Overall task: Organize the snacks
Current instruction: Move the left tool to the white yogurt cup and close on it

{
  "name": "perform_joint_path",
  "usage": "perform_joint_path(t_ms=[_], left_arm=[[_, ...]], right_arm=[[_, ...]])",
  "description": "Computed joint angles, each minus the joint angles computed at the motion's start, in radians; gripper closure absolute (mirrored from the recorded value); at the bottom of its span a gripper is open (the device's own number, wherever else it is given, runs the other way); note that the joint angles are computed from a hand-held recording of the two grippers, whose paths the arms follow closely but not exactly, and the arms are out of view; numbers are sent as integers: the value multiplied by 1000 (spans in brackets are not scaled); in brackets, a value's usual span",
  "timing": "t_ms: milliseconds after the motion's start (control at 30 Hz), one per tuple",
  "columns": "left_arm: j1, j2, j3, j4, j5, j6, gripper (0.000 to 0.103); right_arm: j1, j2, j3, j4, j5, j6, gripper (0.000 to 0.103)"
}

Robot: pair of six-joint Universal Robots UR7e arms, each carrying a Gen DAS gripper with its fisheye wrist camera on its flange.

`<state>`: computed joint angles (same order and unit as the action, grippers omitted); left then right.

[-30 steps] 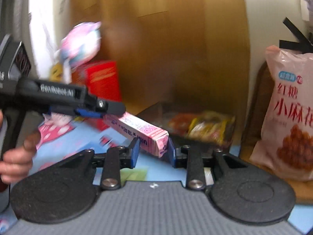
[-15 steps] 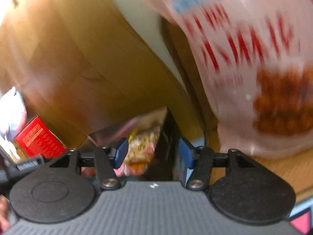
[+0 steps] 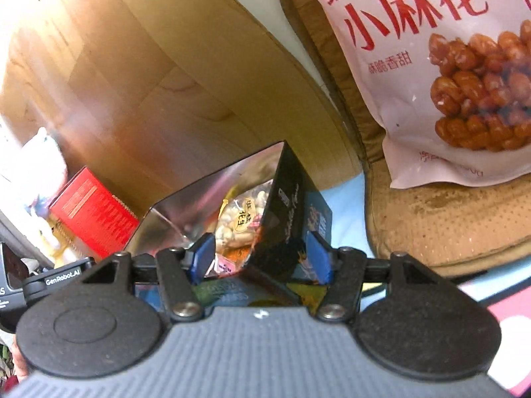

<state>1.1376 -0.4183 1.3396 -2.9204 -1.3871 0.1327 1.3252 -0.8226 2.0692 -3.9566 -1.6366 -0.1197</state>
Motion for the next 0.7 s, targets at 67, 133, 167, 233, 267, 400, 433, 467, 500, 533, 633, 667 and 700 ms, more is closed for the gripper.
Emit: perform_joint_path(t_ms=[67, 133, 167, 233, 267, 400, 433, 467, 500, 533, 633, 667, 700], left_arm=[[16, -26, 27, -9, -38, -28, 24], [26, -65, 82, -70, -38, -47, 24], [29, -85, 111, -98, -44, -51, 24], [34, -123, 166, -116, -44, -52, 25], [35, -137, 188, -119, -45, -53, 26], [26, -166, 250, -91, -66, -29, 28], [21, -170, 262, -73, -66, -14, 31], [14, -173, 274, -57, -64, 0, 34], [9, -177, 291, -50, -60, 11, 36], [3, -184, 307, -35, -56, 21, 37], [1, -215, 360, -15, -64, 59, 38], [4, -232, 383, -8, -75, 72, 38], [10, -250, 402, 4, -93, 82, 37]], right_arm=[[-13, -9, 16, -19, 35, 22, 40], [-20, -11, 45, -101, 29, 63, 40], [-23, -14, 71, -140, 22, 71, 40], [-17, -2, 119, -220, 17, 61, 41], [-5, 1, 135, -223, -4, 24, 41], [46, 43, 140, -222, -79, -102, 46], [63, 54, 112, -189, -118, -113, 50], [71, 59, 96, -159, -146, -116, 54], [72, 62, 77, -126, -156, -113, 66], [75, 67, 61, -98, -175, -116, 67], [83, 54, 74, -82, -179, -105, 69], [83, 41, 105, -86, -169, -108, 69], [91, 30, 135, -92, -155, -117, 69]])
